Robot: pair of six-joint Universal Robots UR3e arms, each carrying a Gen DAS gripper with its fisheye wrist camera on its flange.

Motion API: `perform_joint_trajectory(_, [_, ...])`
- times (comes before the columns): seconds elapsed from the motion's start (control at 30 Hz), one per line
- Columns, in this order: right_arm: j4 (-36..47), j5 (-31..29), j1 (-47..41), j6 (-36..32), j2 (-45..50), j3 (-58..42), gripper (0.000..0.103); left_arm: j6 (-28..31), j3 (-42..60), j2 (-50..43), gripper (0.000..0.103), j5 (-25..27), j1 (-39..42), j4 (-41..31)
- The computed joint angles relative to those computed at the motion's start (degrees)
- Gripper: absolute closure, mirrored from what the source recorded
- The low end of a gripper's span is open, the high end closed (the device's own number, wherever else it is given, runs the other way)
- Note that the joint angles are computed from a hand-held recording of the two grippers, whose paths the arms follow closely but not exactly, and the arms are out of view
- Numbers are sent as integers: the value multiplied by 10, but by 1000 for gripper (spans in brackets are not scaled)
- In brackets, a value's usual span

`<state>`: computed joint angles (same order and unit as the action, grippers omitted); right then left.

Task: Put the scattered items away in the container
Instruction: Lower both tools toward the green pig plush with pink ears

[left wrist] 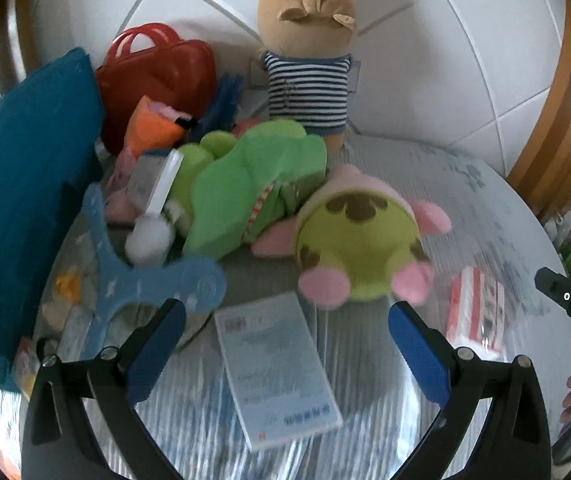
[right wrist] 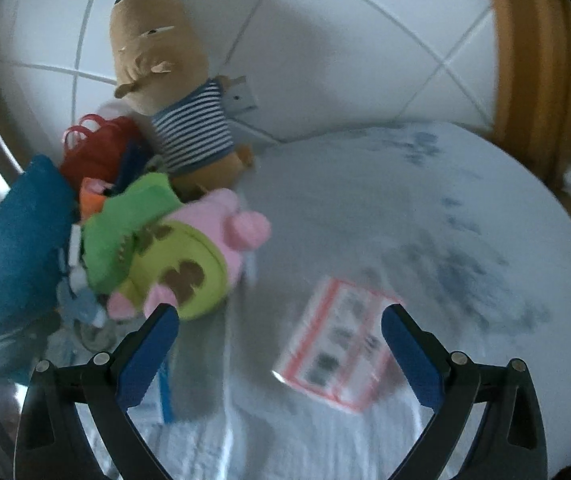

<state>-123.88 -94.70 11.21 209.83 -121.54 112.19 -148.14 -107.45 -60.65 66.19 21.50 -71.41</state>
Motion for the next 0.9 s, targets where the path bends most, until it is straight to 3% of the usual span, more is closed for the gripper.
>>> perform_joint_trajectory(0.1, [-43,31,-32,-36,69,-30,0,-46,11,-82,0,39,-73,79])
perform_joint_trajectory(0.23, [-114,80,-80,-69,163,-58,0,-65,6,-177,0,82,-135,154])
perform_joint_trajectory(0.33, [-141,105,-98,-92,248,-106,0,-64,-2,-221,2,105,-134,188])
perform_joint_trajectory(0.43, [-148,72,-89,-106,340,-175,0,-50,-1,-241,2,92,-101,193])
perform_joint_trajectory(0.6, [-89,110,-82,-138,473,-278,5,-43,6,-249,2,87,-68,224])
perform_joint_trajectory(0.7, [-109,134,-61,-130,452,-229,8,-51,9,-265,2,122,-57,252])
perform_joint_trajectory(0.9, [-142,187,-17,-79,337,-89,8,-21,7,-215,2,70,46,169])
